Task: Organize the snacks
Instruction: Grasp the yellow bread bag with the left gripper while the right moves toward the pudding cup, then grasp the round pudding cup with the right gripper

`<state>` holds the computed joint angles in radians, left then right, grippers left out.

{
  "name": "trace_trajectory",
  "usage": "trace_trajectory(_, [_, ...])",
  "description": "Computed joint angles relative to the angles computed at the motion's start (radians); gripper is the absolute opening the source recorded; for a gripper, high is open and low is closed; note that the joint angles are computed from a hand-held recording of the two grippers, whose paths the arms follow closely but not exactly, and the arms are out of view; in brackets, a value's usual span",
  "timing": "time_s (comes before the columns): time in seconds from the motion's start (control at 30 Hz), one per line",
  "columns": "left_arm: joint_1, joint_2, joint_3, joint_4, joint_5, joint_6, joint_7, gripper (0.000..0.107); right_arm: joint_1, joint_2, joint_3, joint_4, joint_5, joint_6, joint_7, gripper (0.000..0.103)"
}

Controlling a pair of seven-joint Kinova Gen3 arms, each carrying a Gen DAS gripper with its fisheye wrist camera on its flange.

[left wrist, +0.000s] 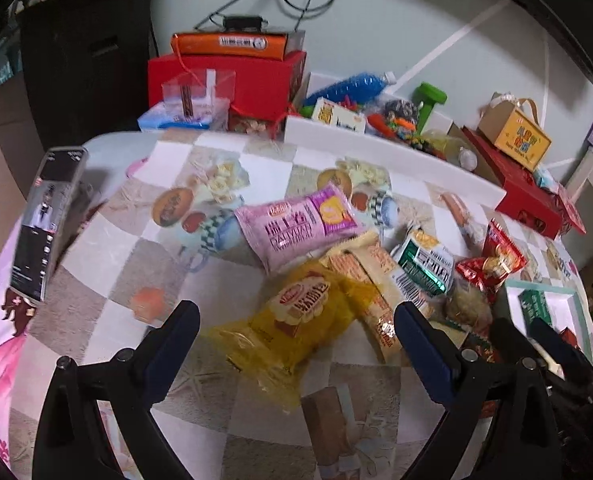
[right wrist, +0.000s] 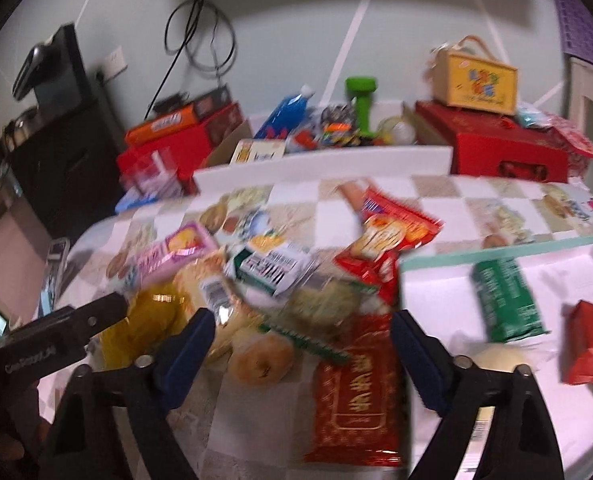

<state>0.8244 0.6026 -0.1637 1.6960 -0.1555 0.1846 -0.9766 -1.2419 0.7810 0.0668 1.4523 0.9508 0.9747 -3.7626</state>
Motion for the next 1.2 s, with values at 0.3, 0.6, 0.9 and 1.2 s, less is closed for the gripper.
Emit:
trace_trajectory(0.3, [-0.050, 0.055, 0.051, -0.056, 0.007, 0.031, -0.027, 0.097, 0.052, 0.027, -0.010, -0.026, -0.057, -0.105, 0.108, 0.065])
trace_trajectory(0.6, [-0.064, 0.094, 0.070, -0.100, 0.004, 0.068, -0.041, 0.089, 0.059, 0.047, 0.024, -0.035, -0.121, -0.178, 0.175, 0.056])
trace_trajectory(0.9, [-0.093, 0.110, 0.109, -0.114, 0.016, 0.087, -0.055, 0.072, 0.042, 0.051, 0.061, -0.026, -0.154, -0.211, 0.184, 0.053])
trace_trajectory(1.2, [-0.086, 0.105, 0.114, -0.109, 0.017, 0.102, -0.053, 0.048, 0.029, 0.055, 0.080, -0.018, -0.147, -0.223, 0.173, 0.053])
